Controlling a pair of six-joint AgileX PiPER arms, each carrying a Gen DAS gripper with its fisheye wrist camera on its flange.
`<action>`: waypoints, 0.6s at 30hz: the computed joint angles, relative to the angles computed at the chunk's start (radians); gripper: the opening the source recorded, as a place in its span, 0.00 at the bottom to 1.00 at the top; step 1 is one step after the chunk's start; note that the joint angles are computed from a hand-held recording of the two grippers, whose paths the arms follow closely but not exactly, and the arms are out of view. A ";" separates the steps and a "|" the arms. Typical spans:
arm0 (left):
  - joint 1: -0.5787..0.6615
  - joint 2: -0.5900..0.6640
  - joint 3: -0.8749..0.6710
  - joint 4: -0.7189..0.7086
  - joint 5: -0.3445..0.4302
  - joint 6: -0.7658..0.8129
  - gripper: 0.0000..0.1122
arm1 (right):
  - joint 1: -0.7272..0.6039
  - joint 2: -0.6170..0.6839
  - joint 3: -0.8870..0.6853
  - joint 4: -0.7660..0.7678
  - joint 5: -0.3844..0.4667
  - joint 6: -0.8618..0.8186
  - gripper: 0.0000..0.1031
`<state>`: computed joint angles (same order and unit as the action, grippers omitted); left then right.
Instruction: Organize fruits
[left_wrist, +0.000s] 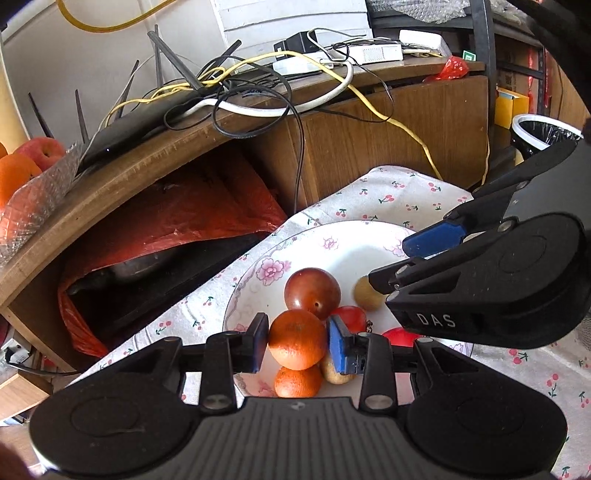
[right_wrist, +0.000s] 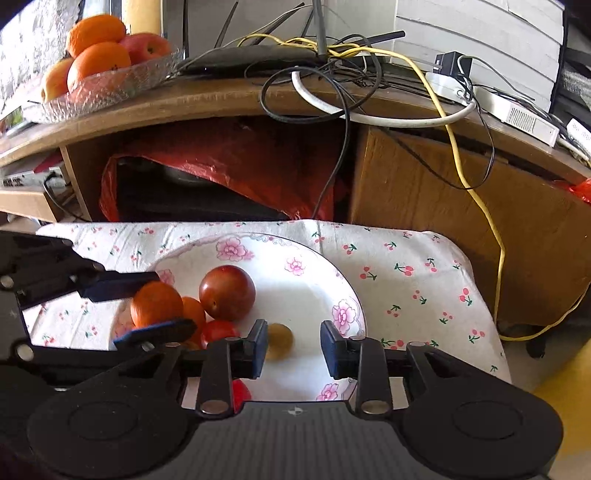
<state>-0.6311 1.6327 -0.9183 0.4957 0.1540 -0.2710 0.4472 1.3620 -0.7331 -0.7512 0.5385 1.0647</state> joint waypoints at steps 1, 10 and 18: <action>0.000 -0.003 0.000 0.002 0.000 -0.005 0.39 | 0.002 -0.002 0.000 -0.005 0.003 0.004 0.26; 0.027 -0.028 -0.007 -0.050 0.003 0.028 0.42 | 0.000 -0.027 0.003 -0.012 0.018 0.022 0.26; 0.049 -0.097 0.008 -0.069 0.027 0.018 0.46 | 0.024 -0.069 0.000 0.005 0.073 0.031 0.27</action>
